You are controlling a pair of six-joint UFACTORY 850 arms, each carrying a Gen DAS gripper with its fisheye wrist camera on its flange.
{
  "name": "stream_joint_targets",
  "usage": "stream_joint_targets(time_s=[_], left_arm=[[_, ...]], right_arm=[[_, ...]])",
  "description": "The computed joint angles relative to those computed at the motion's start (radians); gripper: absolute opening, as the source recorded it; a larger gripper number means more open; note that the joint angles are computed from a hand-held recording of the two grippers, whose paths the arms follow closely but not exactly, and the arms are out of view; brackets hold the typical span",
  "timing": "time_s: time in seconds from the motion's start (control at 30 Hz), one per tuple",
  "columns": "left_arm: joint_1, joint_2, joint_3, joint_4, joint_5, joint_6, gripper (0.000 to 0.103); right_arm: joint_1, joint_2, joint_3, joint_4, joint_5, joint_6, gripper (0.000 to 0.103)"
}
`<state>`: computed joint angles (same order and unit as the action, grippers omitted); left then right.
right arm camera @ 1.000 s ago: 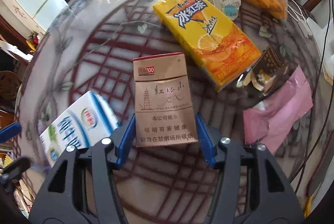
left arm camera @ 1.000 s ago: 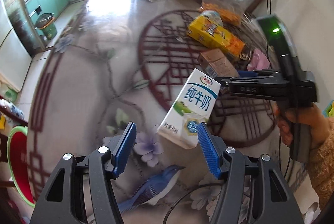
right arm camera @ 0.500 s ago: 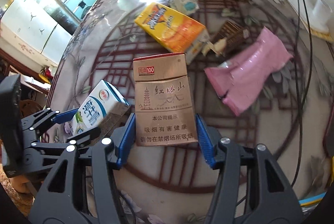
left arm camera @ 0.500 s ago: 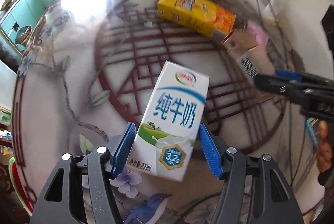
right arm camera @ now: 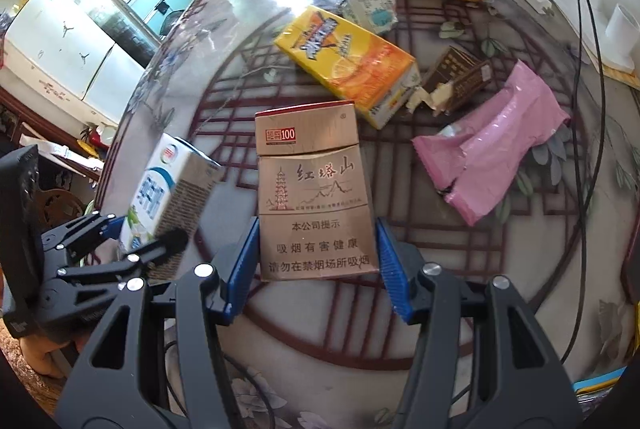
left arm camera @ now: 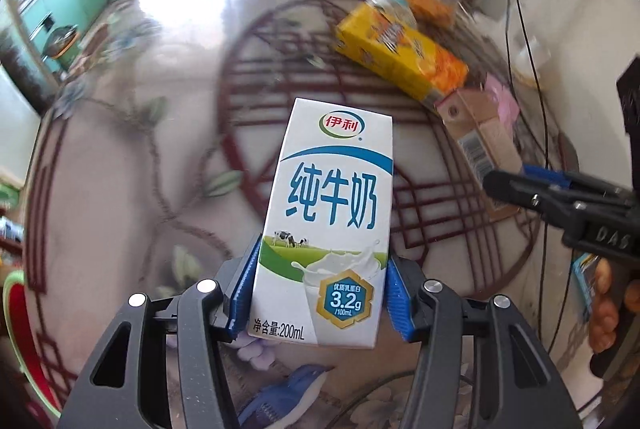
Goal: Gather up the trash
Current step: 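Carry the milk carton and cigarette pack over the red bucket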
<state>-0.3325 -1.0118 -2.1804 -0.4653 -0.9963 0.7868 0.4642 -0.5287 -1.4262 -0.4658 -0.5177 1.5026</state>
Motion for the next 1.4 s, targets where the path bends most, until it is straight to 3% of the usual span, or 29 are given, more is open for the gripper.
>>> stream_joint_targets(time_s=[0.67, 1.4], left_arm=[[0.133, 0.183, 0.246, -0.15, 0.134, 0.035, 0.052], [0.213, 0.174, 0.261, -0.174, 0.084, 0.086, 0.052]], right_arm=[[0.077, -0.121, -0.215, 0.093, -0.036, -0.197, 0.054], [0.133, -0.213, -0.357, 0.128, -0.122, -0.198, 0.054]])
